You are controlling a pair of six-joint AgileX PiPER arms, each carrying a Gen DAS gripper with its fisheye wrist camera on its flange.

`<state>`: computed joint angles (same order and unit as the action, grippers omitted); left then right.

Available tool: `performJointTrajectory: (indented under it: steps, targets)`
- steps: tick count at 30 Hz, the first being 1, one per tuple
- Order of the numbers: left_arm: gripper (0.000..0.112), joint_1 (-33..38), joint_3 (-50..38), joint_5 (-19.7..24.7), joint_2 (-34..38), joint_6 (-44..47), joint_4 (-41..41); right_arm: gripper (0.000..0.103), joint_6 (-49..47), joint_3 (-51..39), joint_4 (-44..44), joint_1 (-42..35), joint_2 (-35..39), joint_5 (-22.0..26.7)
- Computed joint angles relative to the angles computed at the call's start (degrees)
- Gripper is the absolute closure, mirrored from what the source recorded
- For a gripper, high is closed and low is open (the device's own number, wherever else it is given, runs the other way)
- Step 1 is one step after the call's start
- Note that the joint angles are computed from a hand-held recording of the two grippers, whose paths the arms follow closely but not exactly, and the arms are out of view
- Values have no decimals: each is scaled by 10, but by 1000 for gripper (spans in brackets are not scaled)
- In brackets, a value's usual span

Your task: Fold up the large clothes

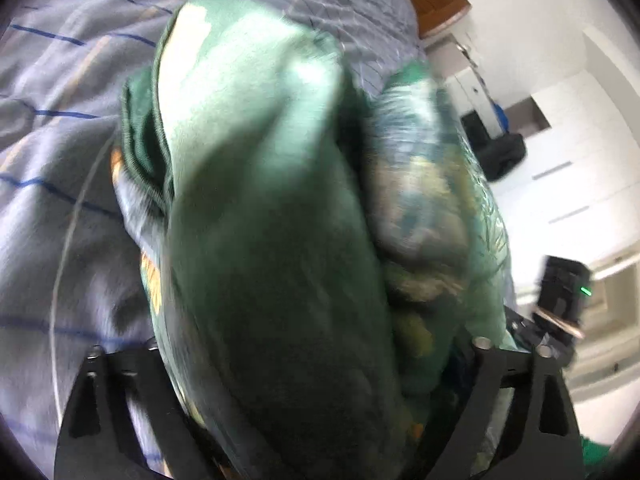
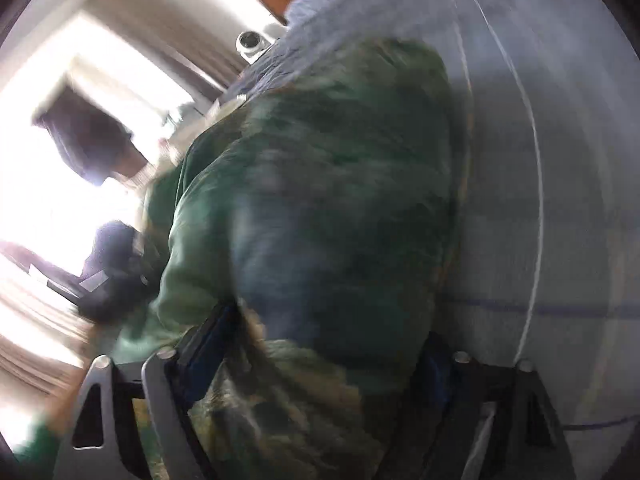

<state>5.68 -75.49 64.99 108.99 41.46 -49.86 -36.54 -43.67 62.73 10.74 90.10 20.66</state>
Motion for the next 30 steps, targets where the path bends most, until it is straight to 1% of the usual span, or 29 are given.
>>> performJointTrajectory:
  steps: [1, 2, 3, 5, 6, 7, 8, 9, 10, 12, 13, 15, 16, 17, 18, 19, 21, 23, 24, 25, 26, 27, 28, 29, 30]
  targets:
    - [34, -9, 13, -15, -17, -4, -7, 34, 50, 4, -57, 32, -23, -34]
    - [36, -3, 36, -18, -43, 7, -18, 35, 95, 8, -115, 55, -42, -55]
    - [39, 7, 57, -13, -72, 20, -34, 36, 140, 11, -172, 73, -64, -63]
    - [40, 17, 79, 1, -114, 31, -54, 37, 242, 22, -279, 103, -117, -69]
    - [40, 16, 83, 10, -137, 33, -61, 37, 264, 30, -306, 112, -142, -75]
    - [40, 14, 85, 11, -151, 34, -62, 37, 263, 40, -311, 119, -171, -81]
    - [40, 4, 83, 8, -172, 30, -61, 37, 239, 47, -294, 117, -190, -83]
    - [40, -9, 67, 8, -183, 18, -63, 37, 192, 48, -255, 101, -211, -73]
    - [40, -18, 54, 7, -184, 9, -67, 37, 134, 44, -204, 73, -228, -53]
    - [40, -55, -8, 0, -167, -29, -73, 37, 20, 26, -109, 17, -232, -13]
    - [40, -70, -33, -5, -156, -41, -71, 37, -37, 8, -71, -30, -230, 23]
    - [40, -119, -120, -27, -103, -83, -58, 37, -102, -34, -31, -84, -200, 61]
    - [40, -134, -149, -33, -83, -99, -52, 37, -140, -50, -11, -119, -185, 84]
    - [40, -157, -194, -42, -51, -123, -40, 37, -168, -59, 6, -142, -172, 97]
    - [40, -173, -229, -47, -25, -141, -28, 37, -187, -77, 18, -166, -151, 113]
    - [40, -188, -262, -52, 3, -158, -17, 37, -213, -99, 33, -201, -121, 141]
    - [40, -220, -350, -53, 73, -208, 18, 37, -249, -117, 51, -243, -81, 169]
    - [40, -240, -413, -50, 131, -241, 47, 37, -267, -149, 53, -276, -24, 196]
    - [37, -251, -448, -47, 169, -260, 64, 37, -266, -166, 47, -293, 3, 210]
    - [31, -258, -489, -33, 202, -285, 84, 37, -272, -178, 51, -309, 43, 221]
    - [28, -268, -526, -22, 242, -323, 120, 36, -263, -196, 42, -320, 81, 233]
    - [16, -273, -539, -21, 274, -340, 137, 33, -238, -219, 17, -333, 118, 247]
    - [10, -271, -532, -29, 284, -334, 131, 28, -216, -226, 4, -336, 161, 240]
    - [10, -262, -512, -41, 284, -314, 102, 20, -214, -223, 13, -345, 181, 243]
    - [10, -247, -500, -32, 285, -287, 56, 14, -230, -218, 46, -363, 197, 264]
